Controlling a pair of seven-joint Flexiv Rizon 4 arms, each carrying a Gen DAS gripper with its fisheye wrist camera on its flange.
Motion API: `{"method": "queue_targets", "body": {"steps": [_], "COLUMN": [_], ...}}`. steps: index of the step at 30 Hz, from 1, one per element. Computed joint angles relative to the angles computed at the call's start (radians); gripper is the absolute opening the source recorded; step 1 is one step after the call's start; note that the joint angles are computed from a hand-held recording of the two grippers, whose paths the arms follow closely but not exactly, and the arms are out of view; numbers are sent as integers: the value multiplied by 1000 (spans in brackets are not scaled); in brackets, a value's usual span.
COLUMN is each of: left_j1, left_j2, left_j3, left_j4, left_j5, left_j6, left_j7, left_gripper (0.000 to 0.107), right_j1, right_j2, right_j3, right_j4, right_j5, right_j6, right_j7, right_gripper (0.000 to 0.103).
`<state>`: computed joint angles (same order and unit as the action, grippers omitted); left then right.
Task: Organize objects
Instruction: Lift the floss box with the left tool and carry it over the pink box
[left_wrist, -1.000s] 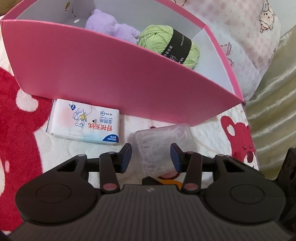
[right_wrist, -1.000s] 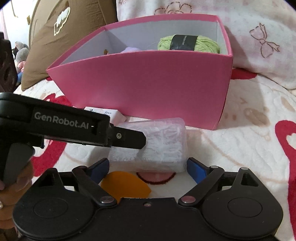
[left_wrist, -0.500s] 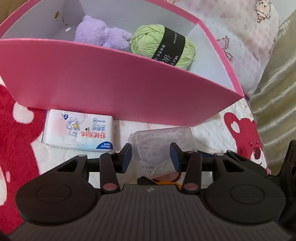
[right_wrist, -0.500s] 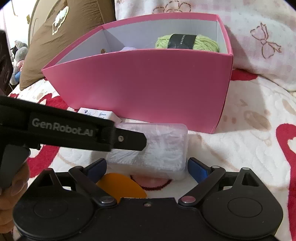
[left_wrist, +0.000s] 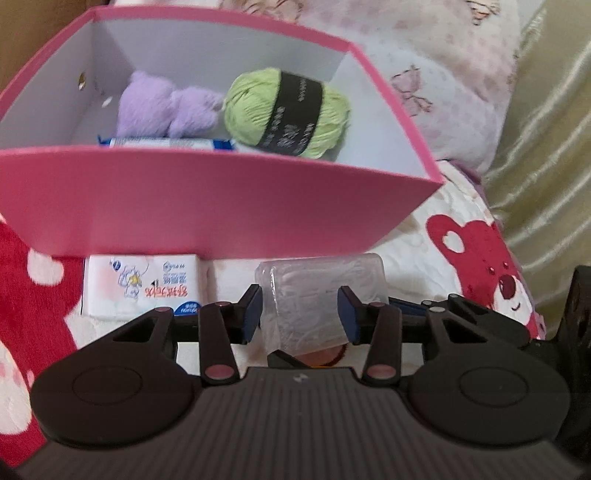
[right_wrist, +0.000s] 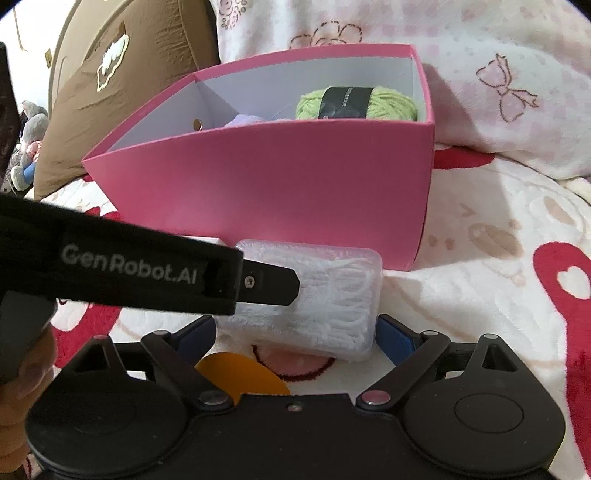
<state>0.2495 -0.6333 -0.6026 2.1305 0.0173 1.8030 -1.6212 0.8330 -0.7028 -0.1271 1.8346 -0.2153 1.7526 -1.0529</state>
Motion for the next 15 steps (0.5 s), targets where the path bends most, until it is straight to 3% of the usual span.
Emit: {"method": "queue_targets", "body": {"steps": [5,8,15], "left_j1": [43,101,205], "left_j2": [14,10,21], "left_j3": [-49,-110,-222], "left_j4": [17,33,68], "left_j5": [22,51,96], "left_j6": [11,30,8], "left_j7": [5,-2,-4], "left_gripper": [42,43,43], "right_j1": [62,151,243], "right_j2": [17,30,72], "right_j3": [-67,-162,-240], "right_j4": [19,50,98], "right_j5": [27,75,174], "right_j6": [21,64,83], "right_j7": [11,-1,-52], "right_gripper": [95,95,95]}}
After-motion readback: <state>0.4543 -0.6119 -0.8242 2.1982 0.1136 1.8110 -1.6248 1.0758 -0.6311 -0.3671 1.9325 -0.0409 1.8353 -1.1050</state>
